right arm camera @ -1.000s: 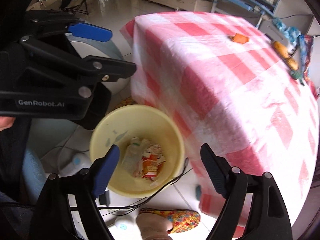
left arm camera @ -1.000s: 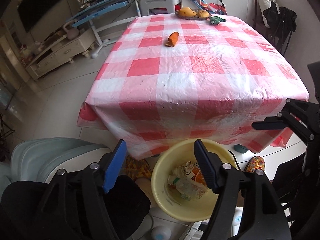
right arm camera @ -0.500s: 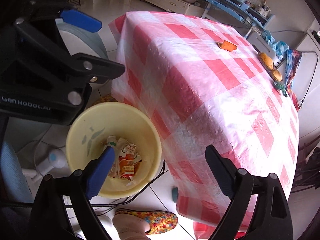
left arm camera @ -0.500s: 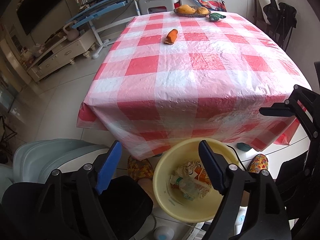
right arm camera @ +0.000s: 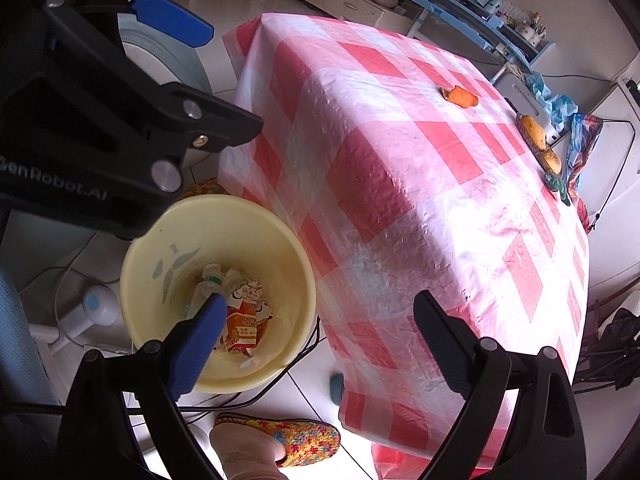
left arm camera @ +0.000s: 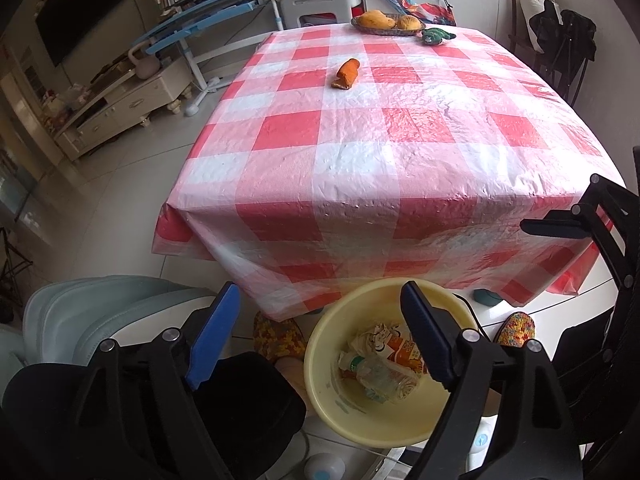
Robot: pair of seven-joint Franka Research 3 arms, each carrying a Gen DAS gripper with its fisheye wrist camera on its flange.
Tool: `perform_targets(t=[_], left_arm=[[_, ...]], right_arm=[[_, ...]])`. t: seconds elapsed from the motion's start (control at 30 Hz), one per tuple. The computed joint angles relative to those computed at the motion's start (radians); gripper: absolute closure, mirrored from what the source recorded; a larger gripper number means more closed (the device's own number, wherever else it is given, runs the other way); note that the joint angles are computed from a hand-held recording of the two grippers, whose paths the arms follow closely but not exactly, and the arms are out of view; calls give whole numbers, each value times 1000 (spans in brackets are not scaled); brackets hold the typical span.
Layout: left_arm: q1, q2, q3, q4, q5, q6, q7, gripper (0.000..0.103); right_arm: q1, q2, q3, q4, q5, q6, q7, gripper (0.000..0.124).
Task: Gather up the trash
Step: 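Move both open tools back over the table toward the remaining items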
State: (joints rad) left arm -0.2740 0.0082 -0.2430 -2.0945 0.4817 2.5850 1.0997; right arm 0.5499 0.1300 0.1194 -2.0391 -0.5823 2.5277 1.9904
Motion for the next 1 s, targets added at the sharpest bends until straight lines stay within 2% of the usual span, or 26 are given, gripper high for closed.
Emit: perform_targets(t=[0.27,0.5,0.63,0.83,1.0], left_arm=[[1,-10,1,3,39,52,-39,23],[4,22,3,92,24,118,-22,22],[-10,111,9,239,45,114,-39,20],[-64,293,29,484,40,115,-84,15],[-128,500,43,775,-1,28,-34,15]], right_arm=[[-2,-16,-7,-9,-43,19,46,33],[-32,-73,-8,-8,-167,24,146,33],[-71,-97,-9,-2,-226,30,201,32],[-129,-67,-29,45,-251,8,201,31],[-170,-6,-72,105,-215,38,201,31]])
